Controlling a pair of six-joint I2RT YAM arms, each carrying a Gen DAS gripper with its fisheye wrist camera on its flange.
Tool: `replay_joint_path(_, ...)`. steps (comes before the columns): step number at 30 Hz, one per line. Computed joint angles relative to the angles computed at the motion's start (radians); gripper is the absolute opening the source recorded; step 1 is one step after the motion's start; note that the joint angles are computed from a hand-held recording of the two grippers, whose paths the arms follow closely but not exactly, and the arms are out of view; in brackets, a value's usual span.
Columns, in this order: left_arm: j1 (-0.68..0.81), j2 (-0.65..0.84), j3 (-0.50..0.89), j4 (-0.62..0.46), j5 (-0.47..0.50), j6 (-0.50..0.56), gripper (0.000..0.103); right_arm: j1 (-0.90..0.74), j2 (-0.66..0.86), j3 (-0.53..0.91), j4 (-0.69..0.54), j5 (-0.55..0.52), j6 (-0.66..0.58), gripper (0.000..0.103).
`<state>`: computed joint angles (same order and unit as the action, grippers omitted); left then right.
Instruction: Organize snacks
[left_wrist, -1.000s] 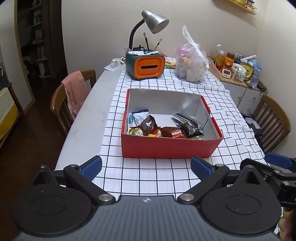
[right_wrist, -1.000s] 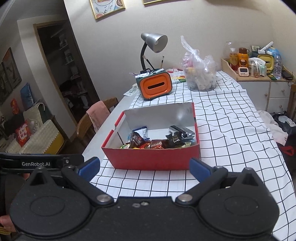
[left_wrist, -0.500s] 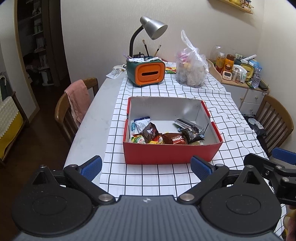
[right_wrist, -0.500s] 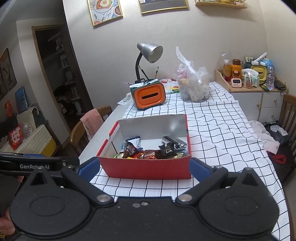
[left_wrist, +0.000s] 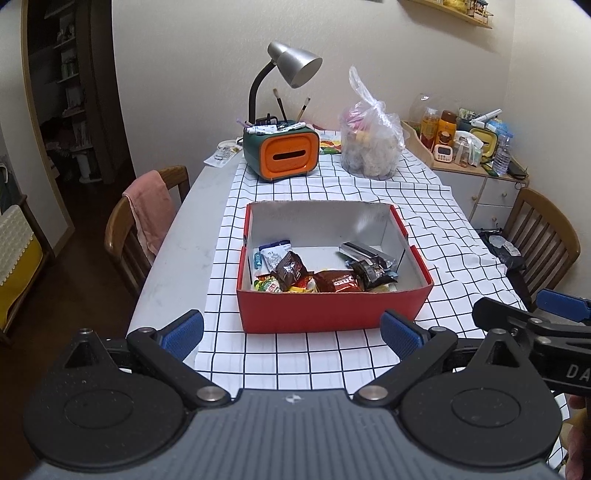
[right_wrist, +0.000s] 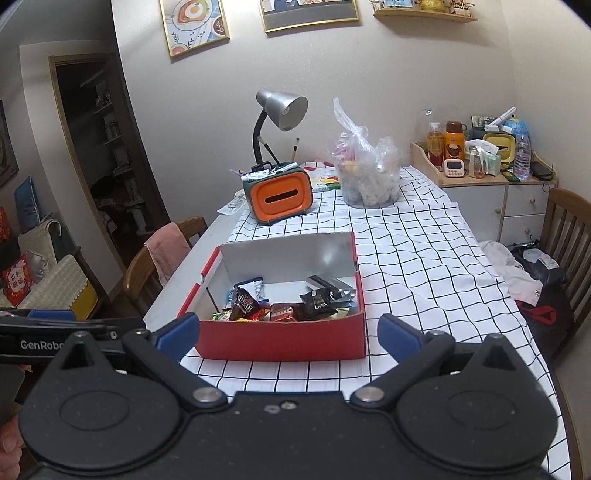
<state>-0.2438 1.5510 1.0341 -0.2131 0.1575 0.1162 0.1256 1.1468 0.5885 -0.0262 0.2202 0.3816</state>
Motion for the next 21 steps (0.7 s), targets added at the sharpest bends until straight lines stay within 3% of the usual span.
replay_joint_path(21, -0.038, -0.003, 0.004, -0.037, -0.029, -0.009, 0.103, -0.036, -0.001, -0.01, -0.005, -0.06, 0.017, 0.103)
